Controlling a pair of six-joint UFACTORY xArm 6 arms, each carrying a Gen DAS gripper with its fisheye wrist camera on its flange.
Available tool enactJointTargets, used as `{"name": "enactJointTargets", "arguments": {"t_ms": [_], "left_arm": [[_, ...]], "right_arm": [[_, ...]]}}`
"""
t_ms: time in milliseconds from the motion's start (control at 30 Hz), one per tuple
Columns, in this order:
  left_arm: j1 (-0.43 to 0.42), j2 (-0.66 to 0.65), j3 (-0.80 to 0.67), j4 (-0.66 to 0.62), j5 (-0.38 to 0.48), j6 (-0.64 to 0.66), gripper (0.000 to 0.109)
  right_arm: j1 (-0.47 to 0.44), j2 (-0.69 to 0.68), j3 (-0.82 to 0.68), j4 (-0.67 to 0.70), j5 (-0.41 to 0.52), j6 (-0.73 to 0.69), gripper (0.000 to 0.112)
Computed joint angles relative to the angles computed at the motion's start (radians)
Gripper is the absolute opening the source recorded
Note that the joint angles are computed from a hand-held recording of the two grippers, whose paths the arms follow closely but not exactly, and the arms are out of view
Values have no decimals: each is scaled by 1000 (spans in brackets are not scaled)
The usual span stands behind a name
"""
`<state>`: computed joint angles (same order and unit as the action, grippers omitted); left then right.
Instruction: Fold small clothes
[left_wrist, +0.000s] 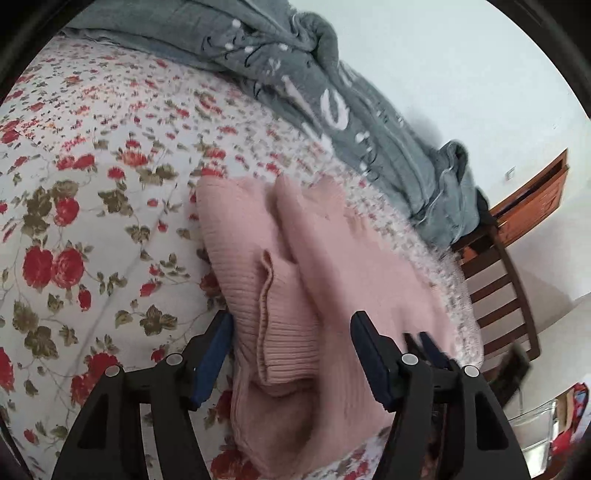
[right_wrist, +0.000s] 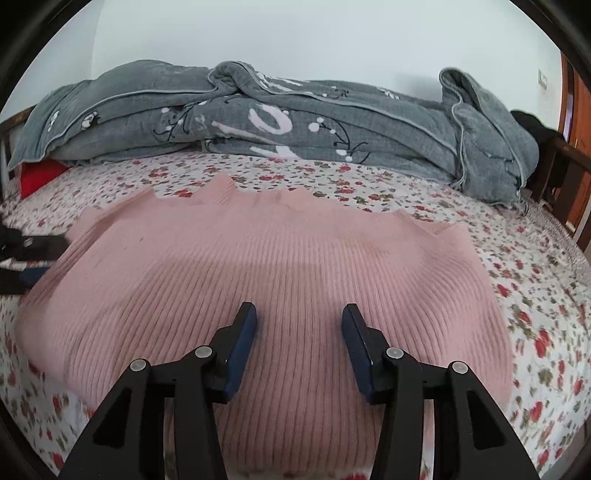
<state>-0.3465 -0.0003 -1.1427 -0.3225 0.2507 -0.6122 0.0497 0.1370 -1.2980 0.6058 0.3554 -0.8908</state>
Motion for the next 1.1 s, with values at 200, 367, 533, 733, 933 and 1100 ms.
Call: {"name": "enactJointTargets", "arguments": {"t_ms": [200,367,533,733,933,1100], "left_arm": [[0,40,-68,108,49,-68,72],[-2,136,-223,448,287,-298,74],[25,73,-104,379,147,-319,64],[2,126,-186,470,228,-342,64],[9,147,-242,427,272,-384,27],[-4,154,-337,451,353,-381,24]], "right_arm": [[14,-14,37,45,-56,-59,48],[8,-14,32,75,-41,-90,48],[-2,-19,29,129,-15,-156,48],[16,-15,43,88,-63,-68,49],[16,-51,87,44,-78,-124,49],[-21,-113,129,68,14,-213,49]]}}
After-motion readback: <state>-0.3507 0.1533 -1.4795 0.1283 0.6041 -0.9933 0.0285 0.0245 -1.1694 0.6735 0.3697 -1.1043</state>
